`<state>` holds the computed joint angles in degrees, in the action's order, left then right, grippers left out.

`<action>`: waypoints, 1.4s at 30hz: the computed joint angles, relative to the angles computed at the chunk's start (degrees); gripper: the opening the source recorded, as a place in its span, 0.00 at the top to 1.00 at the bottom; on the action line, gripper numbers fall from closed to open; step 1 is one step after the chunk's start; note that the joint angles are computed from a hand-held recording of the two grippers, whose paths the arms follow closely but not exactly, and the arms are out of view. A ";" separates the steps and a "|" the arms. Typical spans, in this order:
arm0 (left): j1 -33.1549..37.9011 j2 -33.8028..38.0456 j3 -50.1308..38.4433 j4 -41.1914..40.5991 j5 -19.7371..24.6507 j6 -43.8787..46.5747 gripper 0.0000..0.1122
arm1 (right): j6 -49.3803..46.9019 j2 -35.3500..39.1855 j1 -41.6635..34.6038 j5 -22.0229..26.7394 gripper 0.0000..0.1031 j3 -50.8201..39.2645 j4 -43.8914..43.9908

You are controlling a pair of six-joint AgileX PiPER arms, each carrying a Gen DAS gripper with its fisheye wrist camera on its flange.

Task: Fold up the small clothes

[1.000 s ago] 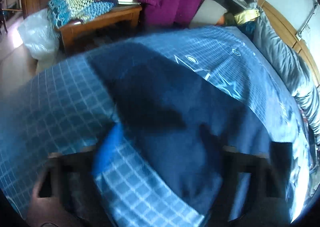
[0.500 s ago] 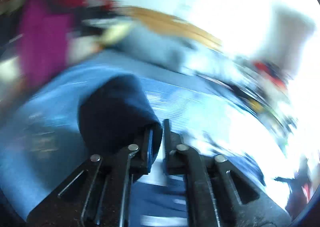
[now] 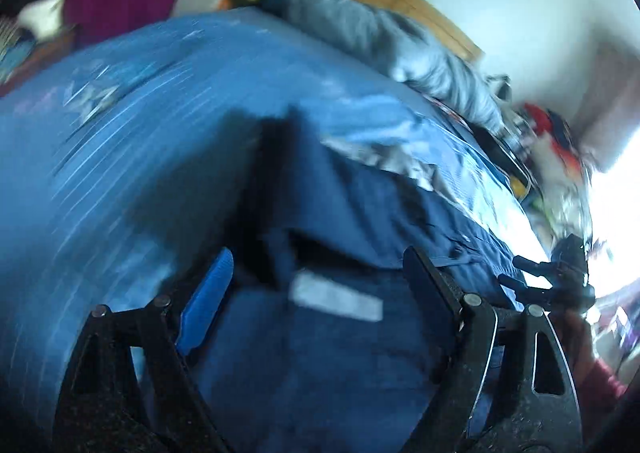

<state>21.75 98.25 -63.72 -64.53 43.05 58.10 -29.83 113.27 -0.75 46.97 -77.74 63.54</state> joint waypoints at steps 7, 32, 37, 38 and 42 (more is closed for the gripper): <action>1.00 4.10 -5.32 11.43 6.78 -3.95 0.38 | 7.09 12.18 3.10 1.35 0.42 -15.33 -1.89; 8.42 14.69 -9.22 -1.72 13.92 -1.95 0.52 | -10.32 -4.71 -0.51 -5.23 0.96 3.41 14.90; 9.90 16.05 -9.79 -3.34 16.04 -1.10 0.52 | -9.76 -5.70 -6.58 -2.28 0.96 10.76 15.21; 10.20 16.30 -9.87 -3.37 16.29 -0.78 0.52 | -9.53 -3.86 -7.04 0.40 0.90 10.13 14.84; 11.12 17.44 -10.45 -4.36 18.24 -0.84 0.51 | -8.36 -0.77 -4.79 3.25 0.57 5.47 11.80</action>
<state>32.87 115.69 -74.17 -68.89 61.29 57.26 -38.19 112.50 -5.54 50.22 -72.27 75.34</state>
